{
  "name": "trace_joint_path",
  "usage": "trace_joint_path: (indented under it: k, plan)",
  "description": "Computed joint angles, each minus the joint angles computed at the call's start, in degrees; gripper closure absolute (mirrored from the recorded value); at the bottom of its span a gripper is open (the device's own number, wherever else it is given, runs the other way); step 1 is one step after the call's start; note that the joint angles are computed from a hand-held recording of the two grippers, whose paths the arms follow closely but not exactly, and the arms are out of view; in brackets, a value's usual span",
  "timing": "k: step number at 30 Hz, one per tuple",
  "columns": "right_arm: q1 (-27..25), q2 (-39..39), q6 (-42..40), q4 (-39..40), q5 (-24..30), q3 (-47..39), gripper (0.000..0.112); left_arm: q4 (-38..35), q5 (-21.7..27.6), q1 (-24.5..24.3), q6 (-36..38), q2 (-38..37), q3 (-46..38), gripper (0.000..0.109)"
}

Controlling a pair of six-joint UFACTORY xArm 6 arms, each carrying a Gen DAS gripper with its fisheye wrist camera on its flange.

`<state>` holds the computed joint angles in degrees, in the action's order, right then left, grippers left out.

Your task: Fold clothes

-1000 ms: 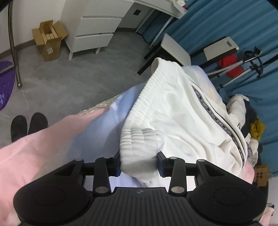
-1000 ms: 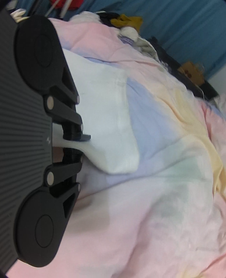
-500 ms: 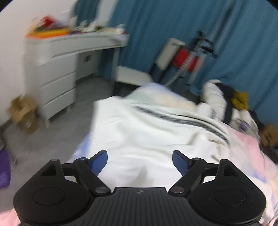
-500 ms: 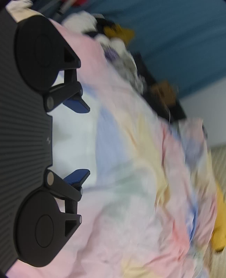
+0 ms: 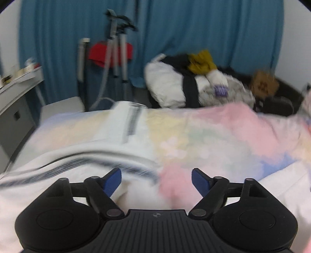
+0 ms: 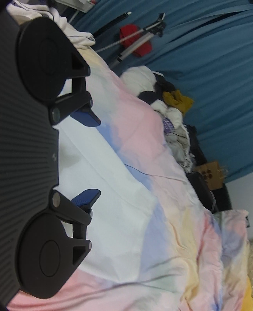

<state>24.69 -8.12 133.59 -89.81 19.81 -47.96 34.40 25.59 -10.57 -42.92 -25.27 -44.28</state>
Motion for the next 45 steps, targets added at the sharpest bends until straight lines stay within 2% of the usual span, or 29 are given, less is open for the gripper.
trace_joint_path:
  k: [1, 3, 6, 10, 12, 13, 14, 16, 19, 21, 24, 26, 28, 31, 34, 35, 37, 41, 42, 44, 45]
  plan:
    - [-0.5, 0.8, 0.7, -0.7, -1.2, -0.6, 0.04, 2.5, -0.5, -1.0, -1.4, 5.5, -3.6, 0.032]
    - [-1.4, 2.3, 2.9, -2.9, -3.1, -1.7, 0.04, 9.4, 1.9, -2.8, -4.9, 16.7, -12.1, 0.035]
    - [-2.1, 4.6, 5.8, -5.9, -5.0, -3.5, 0.04, 13.2, 6.9, -3.8, -6.4, 30.6, -23.7, 0.045]
    - [-3.8, 8.1, 12.5, -11.4, -8.9, -5.9, 0.04, 15.9, 13.8, -3.5, -5.8, 42.1, -34.2, 0.052]
    - [-4.3, 9.9, 15.2, -13.7, -10.0, -7.3, 0.04, 17.5, 15.1, -3.2, -7.4, 44.9, -36.8, 0.054]
    - [-4.5, 10.7, 15.7, -14.0, -10.2, -7.8, 0.04, 18.2, 15.8, -3.1, -8.2, 46.3, -38.1, 0.062]
    - [-4.7, 11.5, 16.2, -14.2, -10.6, -8.3, 0.04, 19.0, 16.0, -3.0, -9.2, 46.8, -38.7, 0.08]
    - [-5.1, 12.9, 17.6, -15.2, -11.6, -9.3, 0.04, 20.8, 17.4, -3.2, -10.7, 46.9, -39.2, 0.108]
    - [-5.1, 13.5, 18.8, -15.8, -12.0, -9.8, 0.04, 20.6, 15.6, -2.7, -11.1, 43.9, -37.5, 0.109]
    - [-5.0, 12.9, 20.2, -17.0, -12.0, -9.4, 0.04, 22.8, 11.7, -2.7, -11.6, 40.2, -35.1, 0.109]
    - [-4.8, 11.1, 22.6, -19.2, -11.5, -8.4, 0.04, 21.9, 5.2, -3.5, -7.3, 35.0, -33.4, 0.109]
    - [-4.6, 9.7, 23.4, -19.8, -11.1, -7.5, 0.04, 20.1, 2.5, -4.7, -2.5, 32.8, -33.9, 0.109]
    - [-4.4, 8.4, 22.9, -19.1, -10.8, -6.4, 0.04, 18.2, 2.3, -6.2, 2.4, 31.8, -35.4, 0.109]
    - [-4.3, 6.8, 23.8, -19.7, -11.0, -5.3, 0.04, 13.0, 5.8, -7.5, 5.4, 31.6, -36.5, 0.107]
    - [-4.6, 5.9, 26.2, -21.4, -11.8, -4.9, 0.039, 10.1, 9.4, -7.4, 4.4, 31.0, -34.2, 0.094]
    - [-4.7, 5.8, 27.3, -22.3, -12.1, -4.8, 0.039, 8.3, 10.2, -6.6, 4.3, 30.7, -32.6, 0.082]
    - [-5.2, 5.9, 29.6, -24.1, -12.6, -4.8, 0.039, 5.0, 11.1, -4.7, 3.9, 30.6, -29.9, 0.067]
    - [-6.2, 8.3, 34.8, -27.4, -14.8, -6.8, 0.037, -1.6, 9.9, 0.4, 9.4, 29.0, -23.4, 0.071]
    - [-6.3, 9.1, 35.9, -28.2, -15.4, -7.5, 0.037, -1.3, 7.8, 1.3, 11.3, 28.2, -21.3, 0.073]
    - [-6.4, 10.8, 36.2, -28.5, -16.1, -8.8, 0.037, 2.8, 6.8, 2.1, 10.0, 27.9, -20.3, 0.089]
    - [-6.5, 11.6, 35.4, -27.7, -16.5, -9.4, 0.037, 2.6, 6.6, 2.6, 10.1, 28.1, -20.2, 0.09]
